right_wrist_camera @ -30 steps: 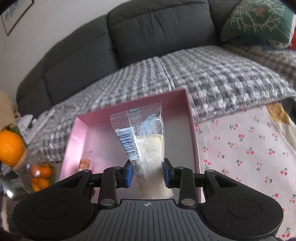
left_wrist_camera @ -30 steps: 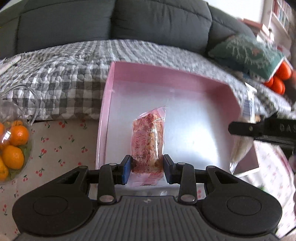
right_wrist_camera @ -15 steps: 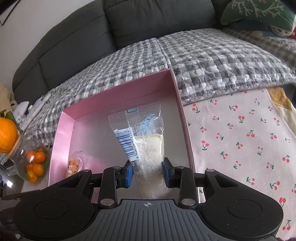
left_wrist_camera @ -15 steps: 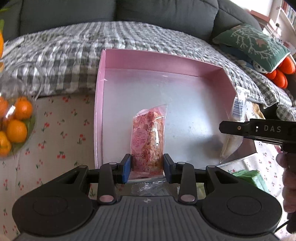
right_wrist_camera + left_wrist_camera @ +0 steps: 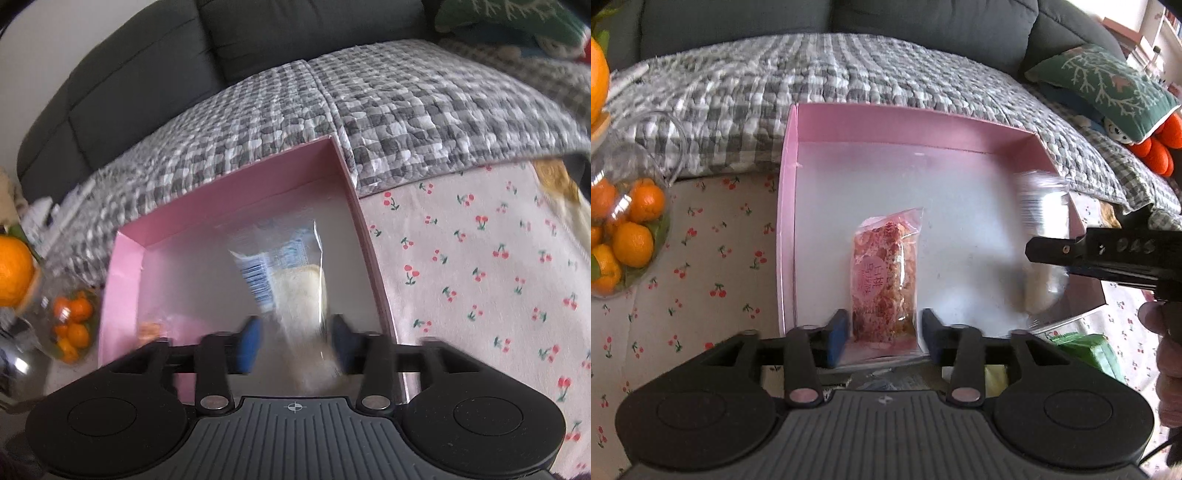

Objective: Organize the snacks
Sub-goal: 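Carry both bars into the pink box and open both grippers, then withdraw both tools from the box back over the snacks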

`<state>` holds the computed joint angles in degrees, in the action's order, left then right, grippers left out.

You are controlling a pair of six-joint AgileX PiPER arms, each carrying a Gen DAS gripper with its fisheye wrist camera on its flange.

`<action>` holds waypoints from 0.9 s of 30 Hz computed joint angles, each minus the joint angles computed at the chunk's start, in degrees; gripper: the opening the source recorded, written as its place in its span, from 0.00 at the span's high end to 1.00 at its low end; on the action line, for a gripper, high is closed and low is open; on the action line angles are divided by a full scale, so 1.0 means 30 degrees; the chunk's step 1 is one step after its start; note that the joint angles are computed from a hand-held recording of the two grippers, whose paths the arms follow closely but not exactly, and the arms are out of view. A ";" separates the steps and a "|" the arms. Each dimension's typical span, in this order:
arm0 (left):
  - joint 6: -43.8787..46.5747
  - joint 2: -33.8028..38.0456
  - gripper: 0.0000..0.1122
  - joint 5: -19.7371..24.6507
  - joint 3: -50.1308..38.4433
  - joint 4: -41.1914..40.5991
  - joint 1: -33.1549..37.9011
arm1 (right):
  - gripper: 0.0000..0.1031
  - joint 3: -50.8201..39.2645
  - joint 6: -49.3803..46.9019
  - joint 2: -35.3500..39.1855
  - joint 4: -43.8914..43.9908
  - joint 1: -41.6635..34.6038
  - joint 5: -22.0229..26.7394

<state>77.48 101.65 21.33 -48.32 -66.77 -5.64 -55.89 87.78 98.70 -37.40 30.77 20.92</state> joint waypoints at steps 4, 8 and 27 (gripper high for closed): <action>0.1556 -0.0844 0.39 -0.0598 0.0528 -0.1178 -0.0560 | 0.36 0.0114 -0.0190 -0.0799 0.0519 0.0158 0.0420; 0.0032 -0.2086 0.27 -0.0805 0.0960 0.0471 -0.0854 | 0.30 -0.0471 -0.0930 -0.1585 0.1014 0.0787 0.2180; -0.5525 -0.7684 0.09 0.2077 0.3585 0.7253 0.2213 | 0.12 -0.1685 -0.0796 -0.4800 0.2092 0.6249 0.9582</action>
